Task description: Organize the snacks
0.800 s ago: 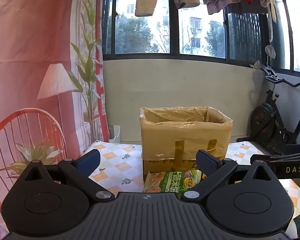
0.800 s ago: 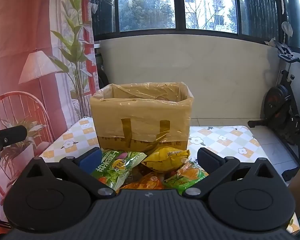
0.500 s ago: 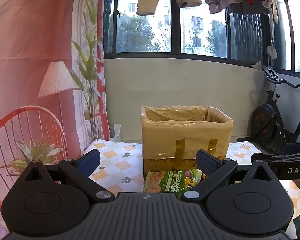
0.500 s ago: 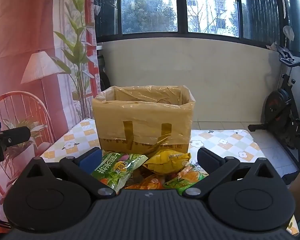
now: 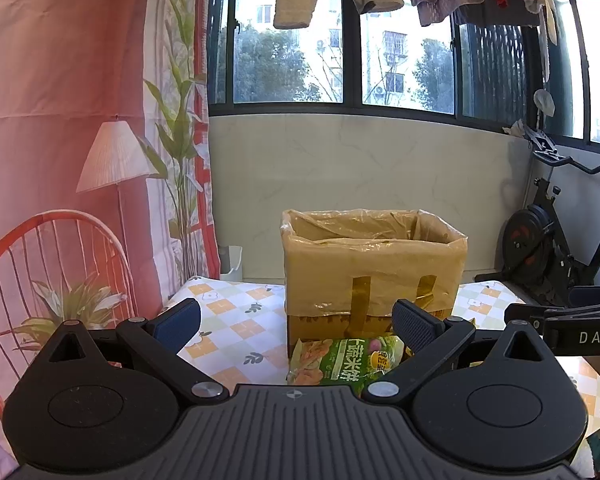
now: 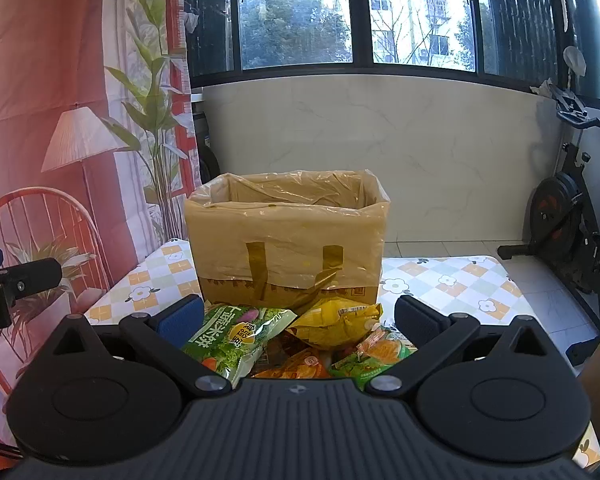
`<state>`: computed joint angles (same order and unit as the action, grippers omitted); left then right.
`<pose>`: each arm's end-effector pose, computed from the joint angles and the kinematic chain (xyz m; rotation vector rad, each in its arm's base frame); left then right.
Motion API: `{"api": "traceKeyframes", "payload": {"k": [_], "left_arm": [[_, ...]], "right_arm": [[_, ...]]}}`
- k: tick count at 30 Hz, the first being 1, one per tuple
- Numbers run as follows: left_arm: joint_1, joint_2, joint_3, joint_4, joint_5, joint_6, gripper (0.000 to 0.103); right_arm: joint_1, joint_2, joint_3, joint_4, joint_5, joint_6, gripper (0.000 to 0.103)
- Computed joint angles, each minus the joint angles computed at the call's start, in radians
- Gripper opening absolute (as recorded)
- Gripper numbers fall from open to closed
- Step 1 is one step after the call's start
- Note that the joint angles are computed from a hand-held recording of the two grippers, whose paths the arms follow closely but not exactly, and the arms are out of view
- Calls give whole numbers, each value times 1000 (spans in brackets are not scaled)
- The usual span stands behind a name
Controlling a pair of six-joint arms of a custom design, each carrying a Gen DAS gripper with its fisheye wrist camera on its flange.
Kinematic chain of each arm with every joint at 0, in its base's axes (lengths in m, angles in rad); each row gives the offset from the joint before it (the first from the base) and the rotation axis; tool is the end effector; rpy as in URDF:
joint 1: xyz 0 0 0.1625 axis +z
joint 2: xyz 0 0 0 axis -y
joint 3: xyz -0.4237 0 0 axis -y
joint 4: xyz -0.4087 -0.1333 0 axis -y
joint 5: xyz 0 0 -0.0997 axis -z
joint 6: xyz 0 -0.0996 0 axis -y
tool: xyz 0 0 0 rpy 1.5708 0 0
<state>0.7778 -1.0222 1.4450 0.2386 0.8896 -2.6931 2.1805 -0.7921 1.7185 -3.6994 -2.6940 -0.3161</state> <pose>-0.2853 -0.5561 0.2301 1.0296 2.1358 -1.2671 0.3903 -0.4827 0.2148 0.1086 -1.9527 1.3834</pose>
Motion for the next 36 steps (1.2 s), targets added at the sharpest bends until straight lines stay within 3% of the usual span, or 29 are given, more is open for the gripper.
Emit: {"api": "traceKeyframes", "payload": {"k": [36], "left_arm": [[-4, -2, 9, -3, -14, -6, 102]], "right_arm": [[-4, -8, 15, 6, 8, 27, 103]]}}
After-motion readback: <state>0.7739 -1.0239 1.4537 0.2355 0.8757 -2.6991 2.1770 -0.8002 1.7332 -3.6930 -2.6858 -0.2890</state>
